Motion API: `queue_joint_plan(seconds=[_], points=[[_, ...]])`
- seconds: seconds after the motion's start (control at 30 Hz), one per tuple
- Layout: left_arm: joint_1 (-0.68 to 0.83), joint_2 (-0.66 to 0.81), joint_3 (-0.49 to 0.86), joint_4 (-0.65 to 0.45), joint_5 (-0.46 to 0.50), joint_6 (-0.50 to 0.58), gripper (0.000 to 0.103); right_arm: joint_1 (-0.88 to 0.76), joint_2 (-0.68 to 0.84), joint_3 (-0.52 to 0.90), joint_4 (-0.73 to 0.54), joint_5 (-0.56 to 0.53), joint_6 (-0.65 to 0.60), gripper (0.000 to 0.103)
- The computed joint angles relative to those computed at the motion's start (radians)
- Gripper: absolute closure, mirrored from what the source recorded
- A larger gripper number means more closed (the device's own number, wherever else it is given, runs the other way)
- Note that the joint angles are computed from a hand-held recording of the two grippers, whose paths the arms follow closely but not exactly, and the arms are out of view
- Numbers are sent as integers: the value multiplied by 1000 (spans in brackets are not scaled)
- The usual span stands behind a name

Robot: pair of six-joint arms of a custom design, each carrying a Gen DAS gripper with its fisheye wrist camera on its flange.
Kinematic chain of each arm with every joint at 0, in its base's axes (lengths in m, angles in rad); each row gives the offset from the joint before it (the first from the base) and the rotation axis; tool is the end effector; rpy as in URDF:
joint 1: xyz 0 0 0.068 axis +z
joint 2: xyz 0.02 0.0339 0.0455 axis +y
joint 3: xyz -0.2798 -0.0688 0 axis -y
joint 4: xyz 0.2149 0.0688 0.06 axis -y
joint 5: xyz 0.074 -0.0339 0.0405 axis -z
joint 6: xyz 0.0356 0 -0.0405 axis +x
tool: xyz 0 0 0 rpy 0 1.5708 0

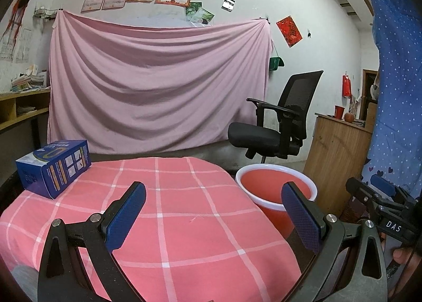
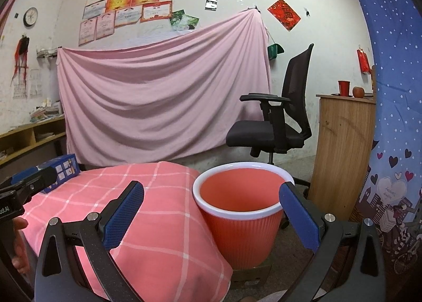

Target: Collect trash

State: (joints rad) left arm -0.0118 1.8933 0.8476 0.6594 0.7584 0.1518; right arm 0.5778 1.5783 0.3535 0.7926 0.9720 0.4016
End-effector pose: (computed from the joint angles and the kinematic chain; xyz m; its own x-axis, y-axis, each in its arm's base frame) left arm 0.3605 -0.0287 0.1854 -0.2748 0.1130 -0.9548 0.6951 0.7094 -0.1161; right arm 0.2145 0.1047 0.1721 -0.1977 0.1341 -0.9710 0.4321 0.9011 0.0365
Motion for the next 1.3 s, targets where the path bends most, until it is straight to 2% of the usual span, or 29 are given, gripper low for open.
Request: queue_joint_plan(seconds=[0.87,1.3], points=[[6,33,22,4,4,16,2,-19,-4,10,-10,-29,-4,0],[-6,45,-16,99,-57,11,2,-29,6,14,-7,-47,-7,0]])
